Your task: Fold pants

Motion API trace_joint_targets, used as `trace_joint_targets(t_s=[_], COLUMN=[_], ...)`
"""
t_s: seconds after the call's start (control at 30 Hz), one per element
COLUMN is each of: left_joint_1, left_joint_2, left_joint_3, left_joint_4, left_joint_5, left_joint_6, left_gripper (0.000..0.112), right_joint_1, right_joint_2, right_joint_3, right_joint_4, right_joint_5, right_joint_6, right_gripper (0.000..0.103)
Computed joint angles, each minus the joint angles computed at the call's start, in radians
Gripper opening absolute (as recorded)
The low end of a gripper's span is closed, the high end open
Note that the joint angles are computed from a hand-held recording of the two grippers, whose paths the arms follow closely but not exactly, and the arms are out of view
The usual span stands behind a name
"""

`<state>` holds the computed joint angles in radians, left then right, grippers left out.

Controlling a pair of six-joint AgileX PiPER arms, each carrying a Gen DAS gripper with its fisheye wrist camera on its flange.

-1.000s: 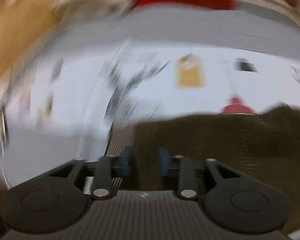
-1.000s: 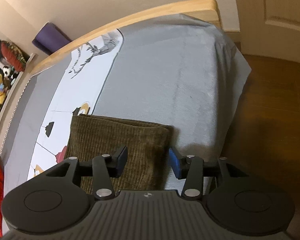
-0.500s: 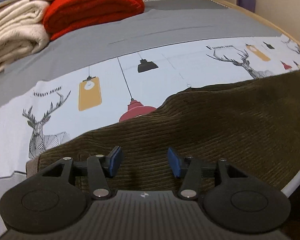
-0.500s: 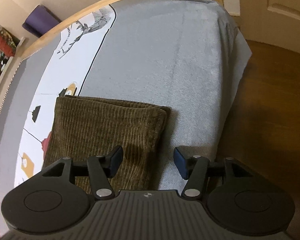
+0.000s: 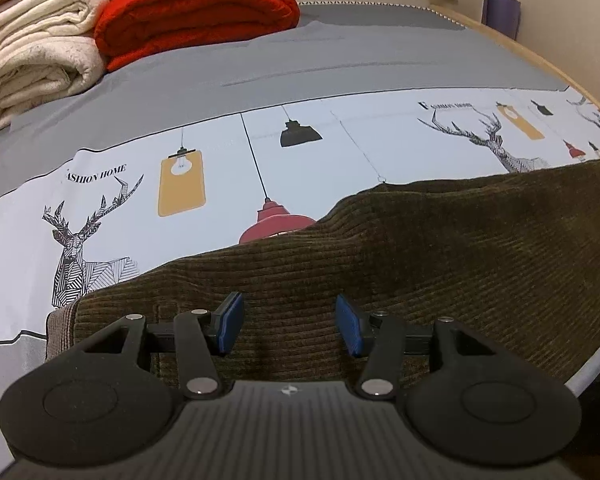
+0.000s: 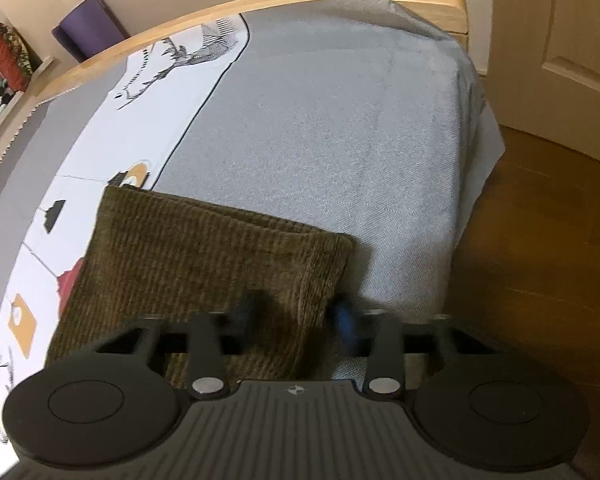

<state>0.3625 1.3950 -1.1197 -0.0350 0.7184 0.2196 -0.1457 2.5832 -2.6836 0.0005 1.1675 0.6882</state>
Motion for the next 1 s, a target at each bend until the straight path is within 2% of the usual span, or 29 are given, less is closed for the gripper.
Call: trace_joint_targets(t_s=[0.1,0.23,0.3,0.37,0.47,0.6,0.63,0.7,0.73,0.77,0.8,0.9,0.93,0.97,1.0], left_joint_1=[0.004,0.007,0.015,0.026,0.057,0.093,0.100,0.111,0.119,0.127,0.138,0.166,0.169,0.170,0.171], left_joint_2=[0.003,0.000,-0.004,-0.009,-0.015,-0.023,-0.027,-0.032,-0.033,-0.034,-0.032,-0.027,-0.027,-0.026,-0.026], left_joint_3=[-0.005,-0.012,-0.016,-0.019,-0.023,-0.020,-0.016,-0.009,-0.006,-0.004,-0.005,-0.006,-0.005,-0.005,-0.005], left_joint_4=[-0.005,-0.024,-0.043,-0.058,-0.095,-0.126,-0.129,-0.125,-0.127,-0.131,-0.142,-0.177,-0.179,-0.178,-0.175], left_joint_5=[0.008,0.013,0.017,0.020,0.033,0.051,0.052,0.055,0.058,0.065,0.077,0.105,0.110,0.111,0.111], left_joint_6=[-0.002,0.003,0.013,0.022,0.045,0.071,0.078,0.083,0.088,0.092,0.100,0.125,0.126,0.126,0.126], left_gripper=[0.056,0.056,0.056,0.056,0.056,0.056,0.056,0.056,0.056,0.056,0.056,0.056,0.056,0.057,0.058], right_joint_1=[-0.002,0.013,0.041,0.095,0.229,0.453,0.520,0.628,0.683,0.741,0.787,0.884,0.900,0.911,0.930], right_joint_2=[-0.072,-0.159,-0.215,-0.297,-0.428,-0.649,-0.701,-0.767,-0.774,-0.759,-0.727,-0.576,-0.550,-0.553,-0.576], right_joint_3=[0.144,0.266,0.314,0.394,0.506,0.794,0.872,1.002,1.040,1.049,1.024,0.895,0.892,0.906,0.947], right_joint_4=[0.007,-0.017,-0.061,-0.132,-0.290,-0.434,-0.437,-0.350,-0.306,-0.266,-0.214,-0.057,-0.030,-0.039,-0.077], right_joint_5=[-0.097,-0.186,-0.232,-0.319,-0.439,-0.659,-0.708,-0.790,-0.797,-0.764,-0.691,-0.403,-0.354,-0.345,-0.376], right_joint_6=[0.021,0.063,0.074,0.047,-0.033,-0.139,-0.192,-0.380,-0.480,-0.580,-0.680,-0.980,-1.078,-1.136,-1.154], right_gripper=[0.015,0.014,0.013,0.013,0.012,0.012,0.012,0.012,0.012,0.013,0.014,0.019,0.020,0.024,0.027])
